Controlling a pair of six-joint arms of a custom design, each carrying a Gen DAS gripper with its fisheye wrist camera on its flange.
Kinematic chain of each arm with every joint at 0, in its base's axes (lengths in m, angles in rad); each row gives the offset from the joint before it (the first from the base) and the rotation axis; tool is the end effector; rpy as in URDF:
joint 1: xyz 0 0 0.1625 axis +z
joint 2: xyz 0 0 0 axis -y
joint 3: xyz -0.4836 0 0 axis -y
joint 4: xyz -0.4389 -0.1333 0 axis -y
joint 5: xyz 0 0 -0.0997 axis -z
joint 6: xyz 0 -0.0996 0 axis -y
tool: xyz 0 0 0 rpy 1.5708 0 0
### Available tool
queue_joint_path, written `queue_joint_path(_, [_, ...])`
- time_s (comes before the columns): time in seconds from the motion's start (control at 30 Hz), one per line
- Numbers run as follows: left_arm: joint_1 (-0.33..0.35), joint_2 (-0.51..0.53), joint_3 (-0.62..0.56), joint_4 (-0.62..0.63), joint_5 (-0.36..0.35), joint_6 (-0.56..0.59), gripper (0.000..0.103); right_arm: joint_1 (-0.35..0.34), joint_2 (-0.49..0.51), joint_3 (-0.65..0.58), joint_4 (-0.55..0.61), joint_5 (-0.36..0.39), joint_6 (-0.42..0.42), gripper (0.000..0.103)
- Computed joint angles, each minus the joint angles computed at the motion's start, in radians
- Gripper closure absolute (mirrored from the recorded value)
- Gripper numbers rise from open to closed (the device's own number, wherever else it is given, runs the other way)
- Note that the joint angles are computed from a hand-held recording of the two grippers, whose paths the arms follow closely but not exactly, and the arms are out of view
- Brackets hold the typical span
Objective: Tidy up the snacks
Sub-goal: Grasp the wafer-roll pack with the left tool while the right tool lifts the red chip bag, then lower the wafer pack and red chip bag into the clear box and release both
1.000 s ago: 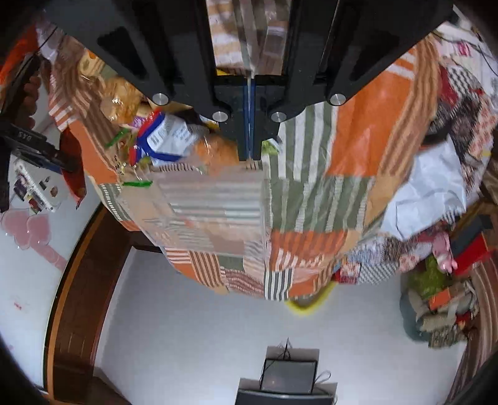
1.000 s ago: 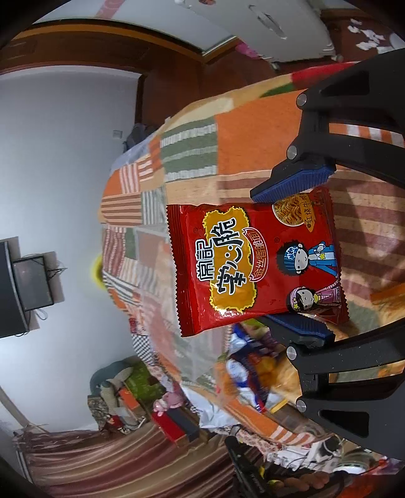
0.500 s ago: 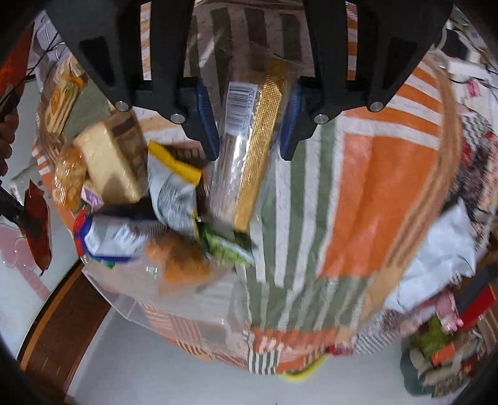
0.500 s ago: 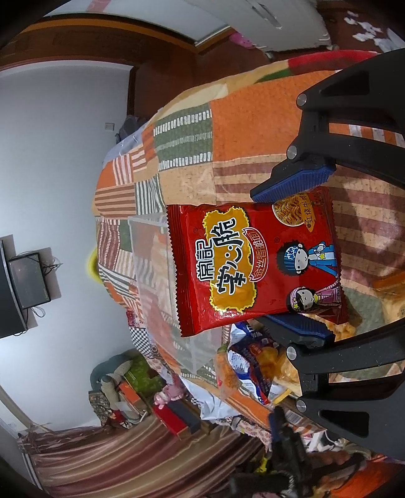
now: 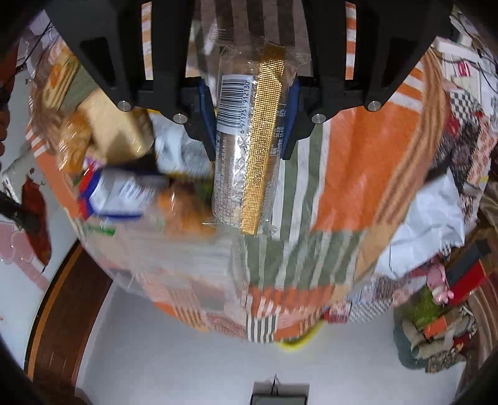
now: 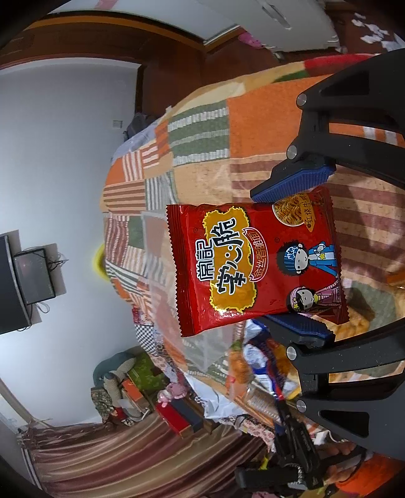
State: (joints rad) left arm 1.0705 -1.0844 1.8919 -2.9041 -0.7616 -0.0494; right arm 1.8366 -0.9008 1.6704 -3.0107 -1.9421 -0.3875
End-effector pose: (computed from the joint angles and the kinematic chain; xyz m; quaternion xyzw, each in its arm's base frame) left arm -0.1317 -0.6690 0.2635 0.0987 0.8881 -0.3331 0.3010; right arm 0.2911 -0.6994 0.2254 0.2403 -0.8985 0.3121 0.1937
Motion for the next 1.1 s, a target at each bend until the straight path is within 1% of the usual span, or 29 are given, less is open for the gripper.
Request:
queue_joint_path(0.17, [-0.020, 0.006, -0.051, -0.026, -0.006, 0.058, 0.065, 0.006, 0.018, -0.030, -0.016, 0.009, -0.022, 0.039])
queue_joint_path(0.23, [-0.026, 0.021, -0.083, -0.028, -0.006, 0.079, 0.065, 0.009, 0.029, -0.048, -0.020, 0.010, -0.034, 0.039])
queue_joint_path(0.33, [-0.025, 0.050, -0.141, -0.028, -0.036, 0.106, 0.065, 0.013, 0.048, -0.077, -0.025, 0.013, -0.048, 0.039])
queue_joint_path(0.47, [-0.027, 0.094, -0.209, -0.034, -0.048, 0.145, 0.065, 0.014, 0.072, -0.116, -0.018, 0.017, -0.054, 0.039])
queue_joint_path(0.67, [-0.016, 0.160, -0.325, 0.023, -0.085, 0.151, 0.065, 0.017, 0.115, -0.180, 0.001, 0.012, -0.066, 0.039])
queue_joint_path(0.8, [-0.007, 0.206, -0.403, 0.060, -0.101, 0.157, 0.065, 0.016, 0.146, -0.229, 0.039, 0.011, -0.062, 0.039])
queue_joint_path(1.0, [0.014, 0.271, -0.508, 0.139, -0.109, 0.138, 0.065, 0.015, 0.202, -0.305, 0.099, -0.032, -0.074, 0.039])
queue_joint_path(1.1, [0.030, 0.308, -0.569, 0.196, -0.112, 0.120, 0.065, 0.011, 0.218, -0.335, 0.136, -0.042, -0.073, 0.039])
